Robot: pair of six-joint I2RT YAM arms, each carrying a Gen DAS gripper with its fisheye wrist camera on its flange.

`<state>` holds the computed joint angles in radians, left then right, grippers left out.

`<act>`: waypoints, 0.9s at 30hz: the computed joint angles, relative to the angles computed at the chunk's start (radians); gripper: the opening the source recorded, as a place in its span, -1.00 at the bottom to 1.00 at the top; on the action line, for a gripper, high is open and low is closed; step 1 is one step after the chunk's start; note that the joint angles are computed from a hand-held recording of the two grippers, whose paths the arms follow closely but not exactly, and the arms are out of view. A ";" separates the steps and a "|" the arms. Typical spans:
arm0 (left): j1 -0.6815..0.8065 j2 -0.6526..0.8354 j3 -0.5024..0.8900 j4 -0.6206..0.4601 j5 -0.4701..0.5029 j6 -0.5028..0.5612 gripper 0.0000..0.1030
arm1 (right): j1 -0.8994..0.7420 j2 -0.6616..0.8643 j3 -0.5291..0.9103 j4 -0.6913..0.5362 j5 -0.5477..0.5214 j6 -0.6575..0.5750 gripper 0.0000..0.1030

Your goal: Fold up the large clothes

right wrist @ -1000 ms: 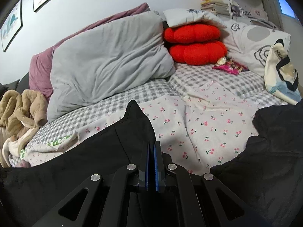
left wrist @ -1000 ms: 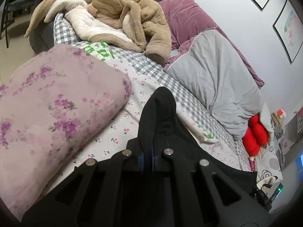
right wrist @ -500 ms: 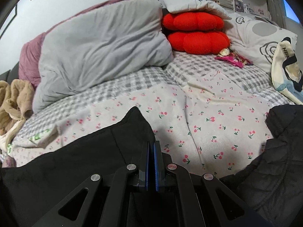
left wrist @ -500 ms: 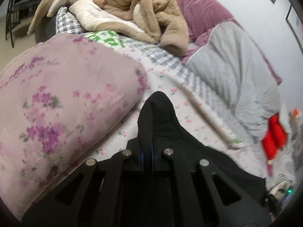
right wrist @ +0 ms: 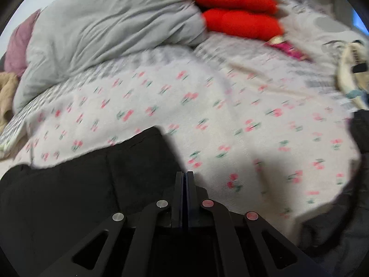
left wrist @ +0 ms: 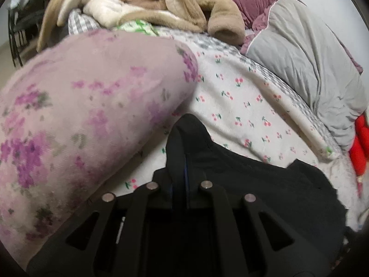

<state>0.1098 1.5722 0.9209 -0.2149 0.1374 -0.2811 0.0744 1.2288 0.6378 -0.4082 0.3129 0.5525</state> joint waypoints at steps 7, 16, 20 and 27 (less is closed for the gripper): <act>0.098 -0.050 0.072 -0.142 0.233 0.019 0.35 | -0.216 -0.195 -0.003 -0.063 -0.347 -0.112 -0.06; 0.016 0.112 0.134 -0.232 0.105 0.114 -0.82 | -0.110 -0.031 -0.045 0.040 -0.292 -0.125 -0.66; -0.011 -0.012 0.058 -0.104 0.052 0.093 -0.88 | -0.015 -0.106 0.005 -0.006 -0.104 -0.089 -0.92; -0.085 -0.132 0.021 0.065 -0.057 0.073 -0.88 | 0.202 -0.145 0.148 -0.076 0.320 -0.015 -0.93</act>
